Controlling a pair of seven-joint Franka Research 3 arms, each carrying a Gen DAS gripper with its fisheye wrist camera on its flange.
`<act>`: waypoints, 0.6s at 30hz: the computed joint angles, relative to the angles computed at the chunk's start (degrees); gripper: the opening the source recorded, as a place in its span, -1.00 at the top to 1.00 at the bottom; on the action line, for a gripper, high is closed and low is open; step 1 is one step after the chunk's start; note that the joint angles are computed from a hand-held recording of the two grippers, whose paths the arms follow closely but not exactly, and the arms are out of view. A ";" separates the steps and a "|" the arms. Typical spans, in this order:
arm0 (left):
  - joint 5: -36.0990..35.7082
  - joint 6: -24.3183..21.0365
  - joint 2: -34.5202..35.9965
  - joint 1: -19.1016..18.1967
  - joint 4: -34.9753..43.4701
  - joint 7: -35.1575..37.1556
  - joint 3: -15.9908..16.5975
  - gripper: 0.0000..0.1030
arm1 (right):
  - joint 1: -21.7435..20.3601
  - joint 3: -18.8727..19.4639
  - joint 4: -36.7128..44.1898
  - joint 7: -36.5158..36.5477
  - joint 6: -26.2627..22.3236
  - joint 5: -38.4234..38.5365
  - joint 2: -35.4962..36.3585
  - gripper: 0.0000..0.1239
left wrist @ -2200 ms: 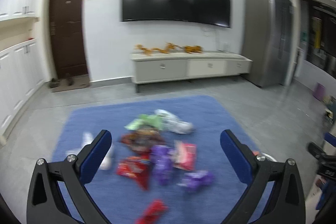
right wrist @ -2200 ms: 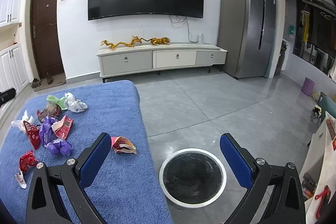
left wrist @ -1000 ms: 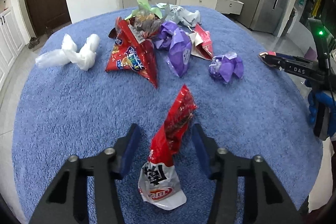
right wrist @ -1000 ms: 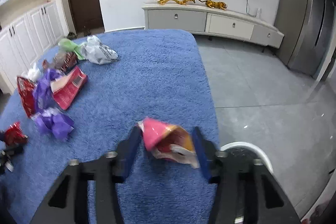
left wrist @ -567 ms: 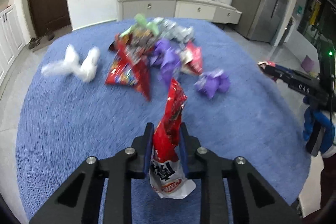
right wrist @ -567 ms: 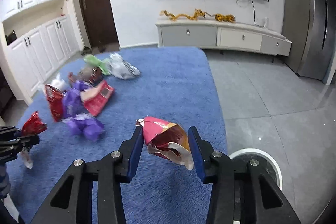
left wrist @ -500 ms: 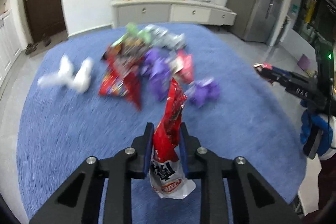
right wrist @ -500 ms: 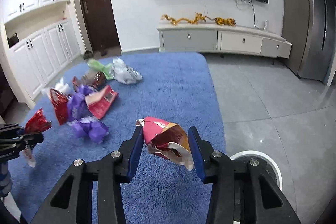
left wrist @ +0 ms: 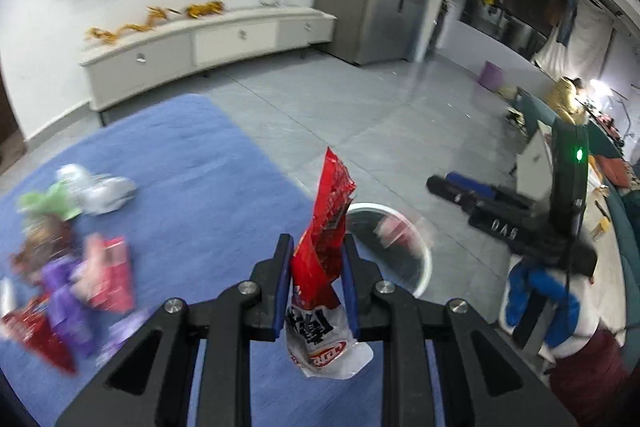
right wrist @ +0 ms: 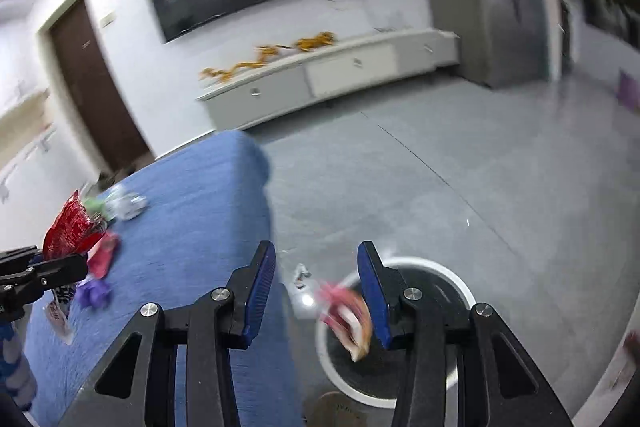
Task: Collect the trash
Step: 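Carry both items over the bin and open both tools to drop them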
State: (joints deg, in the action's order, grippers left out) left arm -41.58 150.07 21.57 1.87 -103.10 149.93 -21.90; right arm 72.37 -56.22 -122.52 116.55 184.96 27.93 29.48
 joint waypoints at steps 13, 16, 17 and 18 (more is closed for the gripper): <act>21.06 -8.43 18.26 -10.34 22.09 -21.41 -0.94 -0.09 | -12.16 11.78 -6.93 -4.70 4.97 10.62 -5.45 0.33; 21.55 -6.77 18.20 -9.75 20.96 -21.45 -2.55 -0.23 | -9.16 9.34 -8.81 -6.07 5.18 14.00 -6.03 0.32; 21.26 -6.51 17.63 -9.15 19.93 -21.19 -3.17 -0.23 | -7.00 7.42 -9.69 -6.65 4.97 15.42 -6.15 0.32; 21.60 -6.26 17.76 -9.24 20.14 -21.39 -3.16 -0.23 | -5.86 6.36 -10.19 -7.23 4.83 16.36 -6.28 0.31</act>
